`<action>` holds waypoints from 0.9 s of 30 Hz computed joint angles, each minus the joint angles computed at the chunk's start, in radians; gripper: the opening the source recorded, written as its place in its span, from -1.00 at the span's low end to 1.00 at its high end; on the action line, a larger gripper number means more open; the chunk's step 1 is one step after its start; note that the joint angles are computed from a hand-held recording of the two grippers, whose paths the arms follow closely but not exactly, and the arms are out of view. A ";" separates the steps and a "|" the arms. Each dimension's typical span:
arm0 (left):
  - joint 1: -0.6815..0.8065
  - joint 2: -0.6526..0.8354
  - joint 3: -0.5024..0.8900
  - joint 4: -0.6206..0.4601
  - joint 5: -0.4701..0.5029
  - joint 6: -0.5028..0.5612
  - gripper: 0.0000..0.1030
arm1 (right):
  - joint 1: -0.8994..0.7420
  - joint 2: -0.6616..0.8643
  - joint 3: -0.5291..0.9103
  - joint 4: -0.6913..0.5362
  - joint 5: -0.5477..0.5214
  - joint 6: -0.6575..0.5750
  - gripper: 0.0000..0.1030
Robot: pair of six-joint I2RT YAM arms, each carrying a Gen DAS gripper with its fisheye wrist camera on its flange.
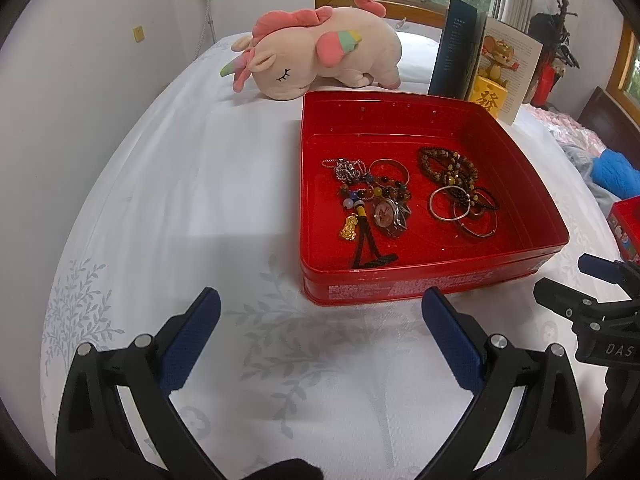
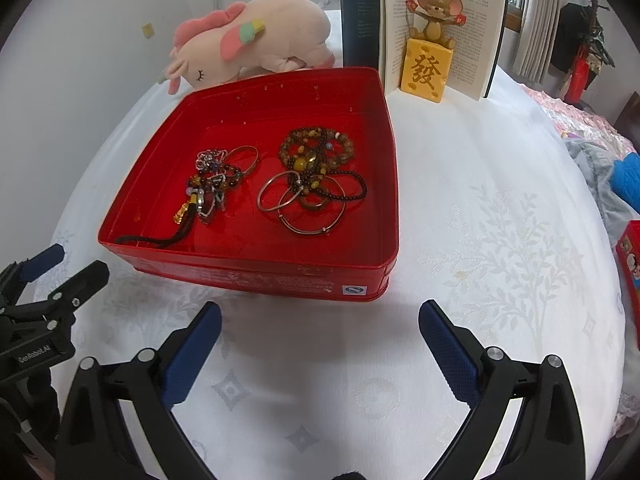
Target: Organize jewelry
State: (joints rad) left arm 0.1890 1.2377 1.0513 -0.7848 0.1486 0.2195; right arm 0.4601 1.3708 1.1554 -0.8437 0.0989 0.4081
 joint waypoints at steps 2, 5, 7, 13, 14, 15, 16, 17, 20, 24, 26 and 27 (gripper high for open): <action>0.002 0.001 0.000 0.001 0.000 0.002 0.94 | 0.000 0.001 0.000 0.000 0.000 0.001 0.92; 0.001 0.001 -0.001 0.000 -0.001 0.002 0.94 | 0.001 0.000 0.000 0.000 0.001 0.001 0.92; 0.002 0.000 -0.001 0.000 -0.001 0.003 0.94 | 0.001 -0.002 -0.001 0.002 0.000 0.000 0.92; 0.004 0.002 -0.003 0.002 0.001 0.004 0.94 | -0.004 -0.003 -0.001 0.002 -0.002 -0.006 0.92; 0.003 0.003 -0.002 0.001 0.001 0.003 0.94 | -0.003 -0.002 0.000 0.001 0.000 -0.006 0.92; 0.004 0.004 -0.001 0.001 0.003 0.004 0.94 | -0.002 -0.003 0.001 0.001 0.001 -0.005 0.92; 0.005 0.004 -0.001 0.000 0.003 0.004 0.94 | -0.001 -0.003 0.001 0.000 0.004 -0.006 0.92; 0.003 0.004 -0.002 0.001 0.002 0.003 0.94 | 0.000 -0.002 0.002 0.000 0.006 -0.006 0.92; 0.005 0.005 0.000 -0.001 0.005 0.003 0.94 | 0.001 -0.001 0.003 -0.001 0.007 -0.007 0.92; 0.002 0.009 0.001 -0.001 0.003 0.001 0.94 | 0.002 -0.002 0.003 -0.002 0.010 -0.006 0.92; 0.002 0.009 0.001 -0.001 0.002 0.001 0.94 | 0.001 -0.003 0.003 -0.002 0.009 -0.007 0.92; 0.002 0.009 0.001 -0.002 0.004 0.001 0.94 | 0.001 -0.002 0.002 -0.001 0.009 -0.008 0.92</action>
State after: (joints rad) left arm 0.1911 1.2463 1.0526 -0.7868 0.1523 0.2208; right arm 0.4607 1.3684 1.1577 -0.8451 0.1077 0.4002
